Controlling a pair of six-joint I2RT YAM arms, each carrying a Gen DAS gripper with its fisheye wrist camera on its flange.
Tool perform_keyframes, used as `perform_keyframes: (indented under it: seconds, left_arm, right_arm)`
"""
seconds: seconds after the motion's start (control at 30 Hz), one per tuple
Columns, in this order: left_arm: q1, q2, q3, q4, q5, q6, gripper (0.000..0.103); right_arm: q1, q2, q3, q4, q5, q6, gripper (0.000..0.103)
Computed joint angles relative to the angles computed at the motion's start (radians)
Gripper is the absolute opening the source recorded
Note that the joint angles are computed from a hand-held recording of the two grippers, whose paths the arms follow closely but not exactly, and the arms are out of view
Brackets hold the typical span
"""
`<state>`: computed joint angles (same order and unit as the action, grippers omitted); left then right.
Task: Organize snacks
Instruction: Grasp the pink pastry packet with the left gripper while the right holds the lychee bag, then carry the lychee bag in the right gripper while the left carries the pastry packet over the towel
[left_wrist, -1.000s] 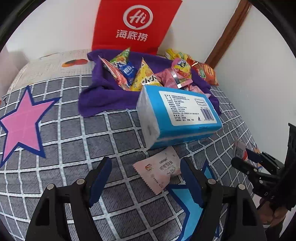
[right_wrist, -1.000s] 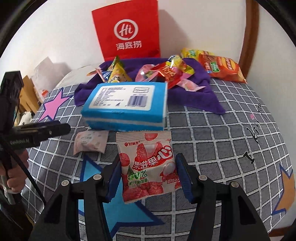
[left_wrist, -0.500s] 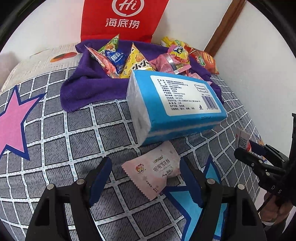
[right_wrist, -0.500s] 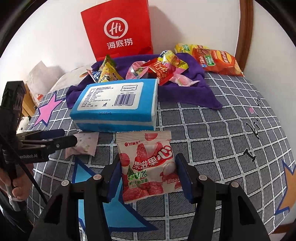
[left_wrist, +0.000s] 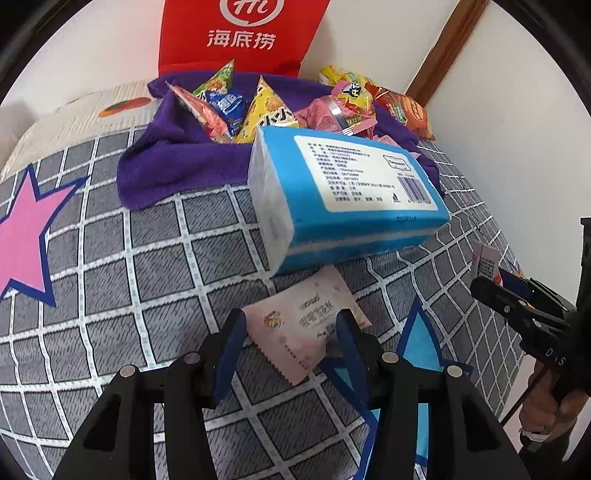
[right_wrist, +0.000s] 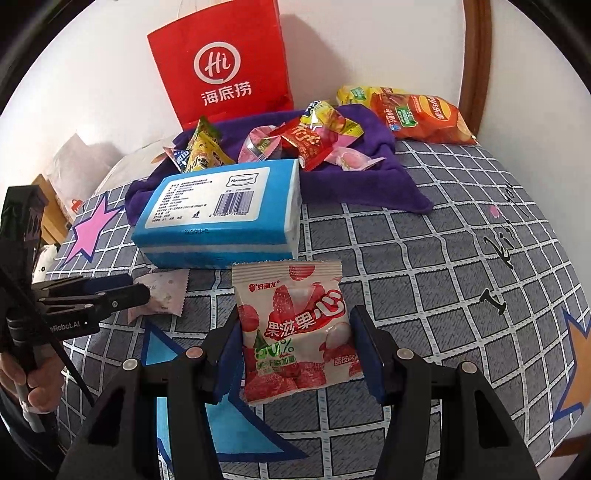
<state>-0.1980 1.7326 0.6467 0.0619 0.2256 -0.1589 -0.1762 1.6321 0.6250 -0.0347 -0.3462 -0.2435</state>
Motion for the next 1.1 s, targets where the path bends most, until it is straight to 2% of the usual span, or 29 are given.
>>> perform_keyframes:
  seconds: [0.2, 0.43, 0.57, 0.7, 0.93, 1.1]
  left_arm:
    - [0.04, 0.005, -0.002, -0.014, 0.051, -0.004, 0.051]
    - [-0.029, 0.003, 0.026, -0.036, -0.013, -0.005, 0.06]
    - [-0.089, 0.029, 0.067, -0.051, -0.083, -0.01, 0.066]
    - [-0.128, 0.056, 0.099, -0.068, -0.125, -0.018, 0.066]
    - [-0.139, 0.033, 0.093, -0.1, -0.096, -0.011, 0.066]
    - [-0.1, 0.028, 0.093, -0.102, -0.058, -0.048, 0.066]
  right_arm:
    - [-0.009, -0.023, -0.014, -0.002, -0.015, -0.005, 0.056]
    - [-0.016, -0.025, -0.028, 0.002, -0.033, -0.019, 0.056]
    - [-0.017, -0.02, -0.034, 0.008, -0.033, -0.028, 0.056]
    - [-0.025, -0.013, -0.03, 0.003, -0.046, -0.038, 0.056]
    - [-0.039, -0.003, -0.024, 0.003, -0.062, -0.048, 0.056]
    - [-0.051, -0.001, -0.024, 0.0, -0.076, -0.049, 0.056]
